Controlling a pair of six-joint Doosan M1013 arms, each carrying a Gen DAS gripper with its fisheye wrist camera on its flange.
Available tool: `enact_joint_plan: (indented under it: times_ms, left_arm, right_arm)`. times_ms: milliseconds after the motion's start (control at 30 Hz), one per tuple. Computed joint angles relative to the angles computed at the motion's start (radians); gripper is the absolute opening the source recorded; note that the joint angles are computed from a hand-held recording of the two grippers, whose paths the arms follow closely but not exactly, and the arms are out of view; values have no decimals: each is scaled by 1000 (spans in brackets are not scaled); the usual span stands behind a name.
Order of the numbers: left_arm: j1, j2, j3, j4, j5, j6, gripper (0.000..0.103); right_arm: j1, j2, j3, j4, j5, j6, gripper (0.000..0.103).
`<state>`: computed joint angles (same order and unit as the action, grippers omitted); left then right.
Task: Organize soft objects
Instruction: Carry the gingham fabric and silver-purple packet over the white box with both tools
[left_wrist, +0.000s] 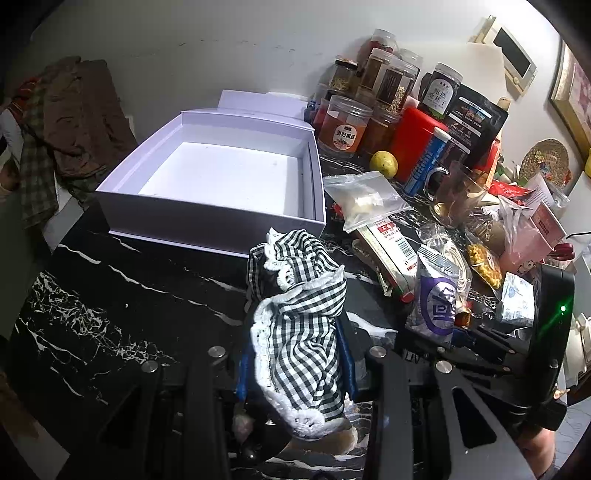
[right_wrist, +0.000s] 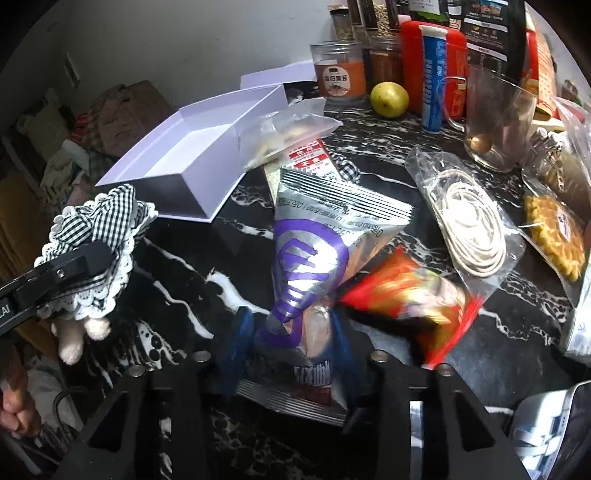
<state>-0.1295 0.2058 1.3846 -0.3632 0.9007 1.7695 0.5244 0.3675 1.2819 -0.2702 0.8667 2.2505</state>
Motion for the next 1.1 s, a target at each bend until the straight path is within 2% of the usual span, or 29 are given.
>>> enact_joint_plan:
  times_ms: [300, 767, 1100]
  left_arm:
    - [4, -15, 19, -12, -6, 12, 36]
    - [7, -88, 91, -67, -42, 69, 36]
    - [22, -136, 111, -138, -92, 151, 36]
  right_arm:
    - [1, -24, 29, 22, -36, -6, 35]
    - [45, -115, 122, 16, -130, 28, 34]
    - [74, -145, 106, -10, -171, -28, 34]
